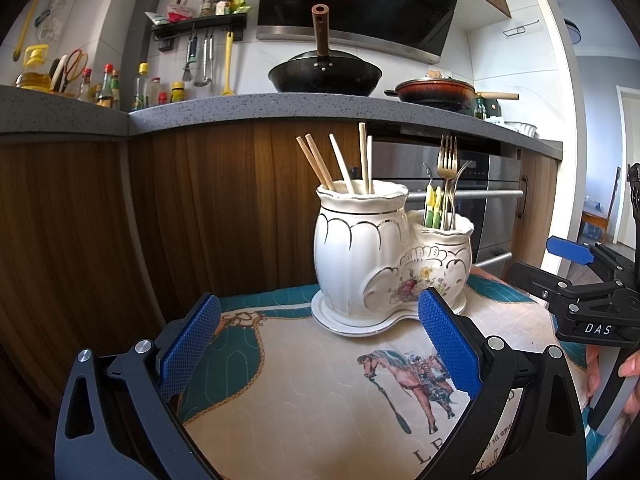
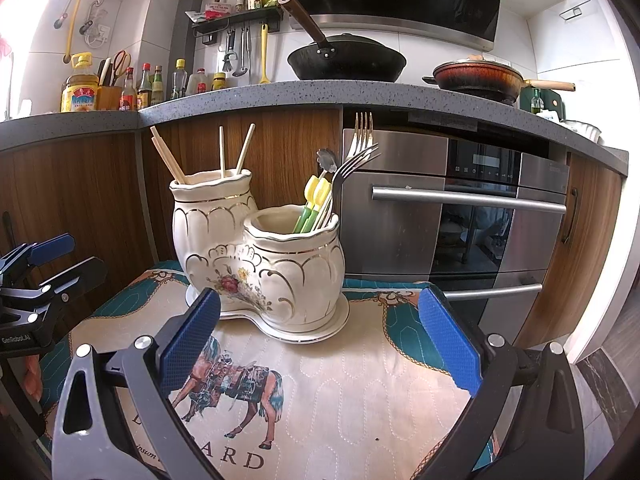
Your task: Organize utensils
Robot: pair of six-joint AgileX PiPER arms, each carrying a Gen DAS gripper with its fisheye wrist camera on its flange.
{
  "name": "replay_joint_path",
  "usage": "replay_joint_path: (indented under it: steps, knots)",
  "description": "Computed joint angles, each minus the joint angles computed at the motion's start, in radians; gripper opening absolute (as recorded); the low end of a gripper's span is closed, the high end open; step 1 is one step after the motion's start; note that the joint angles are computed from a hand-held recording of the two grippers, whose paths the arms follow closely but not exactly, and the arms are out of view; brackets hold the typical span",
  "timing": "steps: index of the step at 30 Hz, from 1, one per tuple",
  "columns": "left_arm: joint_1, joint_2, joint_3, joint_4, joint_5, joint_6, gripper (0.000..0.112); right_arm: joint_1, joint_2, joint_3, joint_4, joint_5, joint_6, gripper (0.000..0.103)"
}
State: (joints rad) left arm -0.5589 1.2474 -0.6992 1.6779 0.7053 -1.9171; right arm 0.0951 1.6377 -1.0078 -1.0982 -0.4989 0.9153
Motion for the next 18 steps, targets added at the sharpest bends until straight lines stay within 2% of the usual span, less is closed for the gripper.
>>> replay_joint_path:
  steps: [9, 18]
  knots:
    - [0.009, -0.004, 0.002, 0.013, -0.023, -0.009, 0.098, 0.000, 0.001, 0.001, 0.002, 0.000, -0.001, 0.098]
    - [0.018, 0.002, -0.014, -0.038, -0.022, 0.034, 0.098, -0.001, 0.002, 0.004, 0.004, -0.002, -0.004, 0.098]
